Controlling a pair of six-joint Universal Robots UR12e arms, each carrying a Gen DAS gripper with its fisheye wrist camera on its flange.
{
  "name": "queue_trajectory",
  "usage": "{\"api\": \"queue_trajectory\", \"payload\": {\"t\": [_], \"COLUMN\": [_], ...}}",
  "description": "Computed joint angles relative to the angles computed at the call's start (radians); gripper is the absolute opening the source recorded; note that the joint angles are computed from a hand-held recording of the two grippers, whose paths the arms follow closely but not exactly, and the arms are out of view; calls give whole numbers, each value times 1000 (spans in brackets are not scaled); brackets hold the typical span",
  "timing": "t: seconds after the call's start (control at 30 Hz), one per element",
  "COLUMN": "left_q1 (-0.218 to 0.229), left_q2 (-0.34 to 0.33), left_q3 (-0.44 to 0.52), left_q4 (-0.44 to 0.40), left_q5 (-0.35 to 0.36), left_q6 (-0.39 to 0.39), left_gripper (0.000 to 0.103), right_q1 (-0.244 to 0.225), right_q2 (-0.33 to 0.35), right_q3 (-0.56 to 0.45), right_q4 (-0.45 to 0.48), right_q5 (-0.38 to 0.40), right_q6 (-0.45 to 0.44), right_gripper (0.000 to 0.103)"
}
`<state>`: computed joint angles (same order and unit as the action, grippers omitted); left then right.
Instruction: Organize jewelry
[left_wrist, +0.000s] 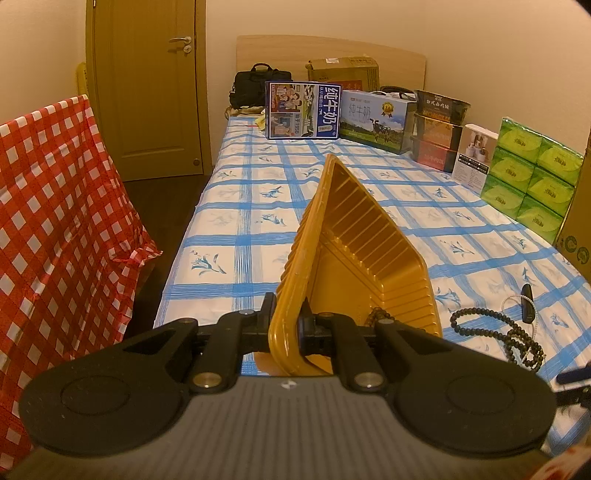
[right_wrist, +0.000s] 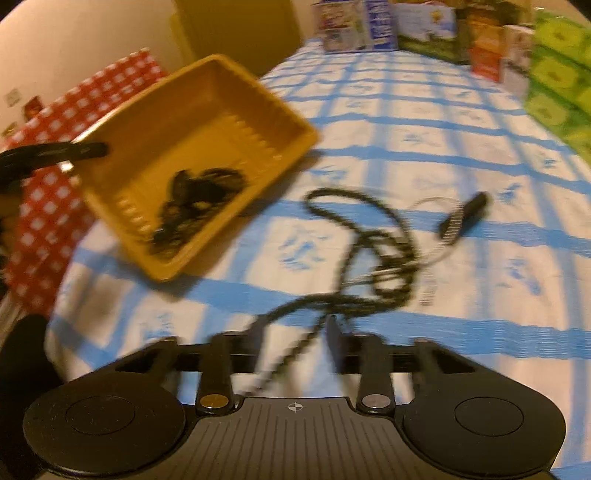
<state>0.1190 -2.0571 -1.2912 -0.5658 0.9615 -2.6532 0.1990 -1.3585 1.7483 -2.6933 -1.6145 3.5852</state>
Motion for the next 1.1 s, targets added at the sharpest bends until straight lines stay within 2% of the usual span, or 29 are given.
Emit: {"api": "queue_trajectory", "payload": {"t": [0.17, 0.37, 0.53, 0.77, 0.87, 1.0, 1.1], "left_q1": [0, 0, 0, 0, 3, 3, 6], "left_q2": [0, 0, 0, 0, 0, 0, 1], "left_q3": [0, 0, 0, -1, 2, 2, 2], "left_q4": [0, 0, 1, 0, -6, -4, -6], "left_q5": [1, 1, 2, 3, -1, 0, -4], "left_q6": [0, 1, 1, 1, 5, 4, 7], "left_gripper": [9, 9, 9, 9, 9, 9, 9], "right_q1": [4, -11, -42, -66, -70, -44, -22], "right_q2": [-7, 3, 32, 80, 84, 71, 54], "right_q3": [17, 42, 19, -39, -39, -45, -56], "right_q4": [34, -47, -94, -29, -32, -59, -105], "right_q5": [-120, -250, -264, -231, -209, -295, -365], "right_q6": [-38, 76, 179, 214, 241, 185, 96], "right_gripper": [44, 44, 44, 21, 3, 2, 2]}}
